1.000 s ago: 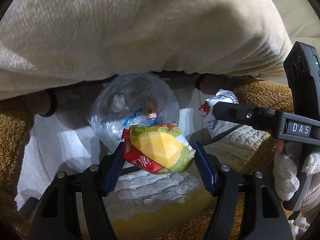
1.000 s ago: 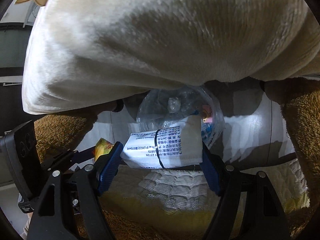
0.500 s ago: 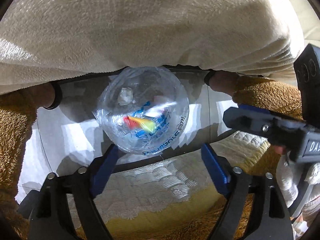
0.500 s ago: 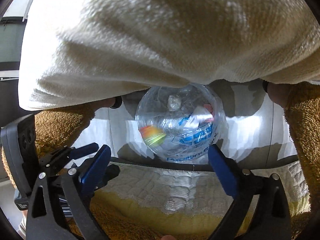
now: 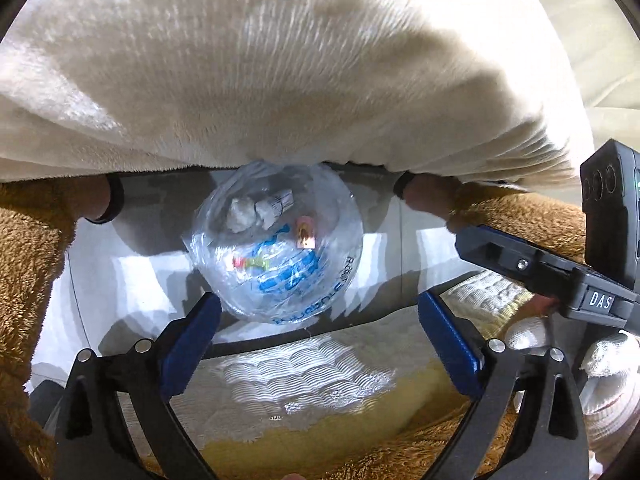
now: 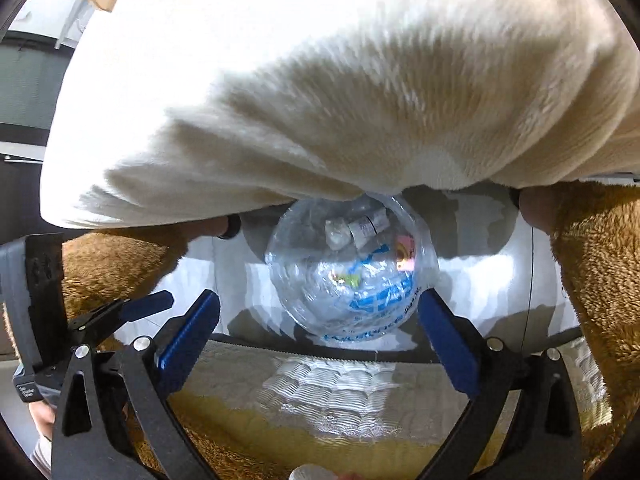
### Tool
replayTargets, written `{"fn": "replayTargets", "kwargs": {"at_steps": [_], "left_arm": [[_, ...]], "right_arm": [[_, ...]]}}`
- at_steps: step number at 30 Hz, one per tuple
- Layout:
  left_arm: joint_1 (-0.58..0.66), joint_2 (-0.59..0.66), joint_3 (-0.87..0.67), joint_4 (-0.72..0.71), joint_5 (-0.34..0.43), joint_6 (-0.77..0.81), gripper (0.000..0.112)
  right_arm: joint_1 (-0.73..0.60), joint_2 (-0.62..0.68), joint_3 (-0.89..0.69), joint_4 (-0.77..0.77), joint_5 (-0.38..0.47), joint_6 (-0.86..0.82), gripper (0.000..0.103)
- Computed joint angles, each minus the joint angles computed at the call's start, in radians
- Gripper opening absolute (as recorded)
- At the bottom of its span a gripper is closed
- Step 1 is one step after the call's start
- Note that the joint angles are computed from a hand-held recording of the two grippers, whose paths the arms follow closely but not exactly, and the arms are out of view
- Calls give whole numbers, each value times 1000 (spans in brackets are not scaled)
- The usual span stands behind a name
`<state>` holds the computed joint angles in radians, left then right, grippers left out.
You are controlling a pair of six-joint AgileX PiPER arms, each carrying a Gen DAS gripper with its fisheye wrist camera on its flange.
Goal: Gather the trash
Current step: 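Raise both open tools back over the trash pile on the bed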
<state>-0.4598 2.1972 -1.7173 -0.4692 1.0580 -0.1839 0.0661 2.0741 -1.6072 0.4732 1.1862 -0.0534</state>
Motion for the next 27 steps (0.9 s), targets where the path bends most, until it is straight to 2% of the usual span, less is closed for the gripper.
{"fn": "replayTargets", "kwargs": {"at_steps": [5,9,16,23,27], "left_arm": [[4,-67,58,-29,-52,48,96],[-11,-132,112,-3,-122,41,96],[-23,-231,163,35,-196,35,96],[-6,-305,163,58,-247,38,96],[13,-316,123,90,-247,30,96]], "right_arm": [[-19,-85,57,17,-55,-32,98],[-37,-152,103,32,-102,-50,98],[-36,-289,167,37,-182,-107,98],[-18,-378,152,0,-241,-159,98],[-3,-363,92,-33,-250,-149,98]]}}
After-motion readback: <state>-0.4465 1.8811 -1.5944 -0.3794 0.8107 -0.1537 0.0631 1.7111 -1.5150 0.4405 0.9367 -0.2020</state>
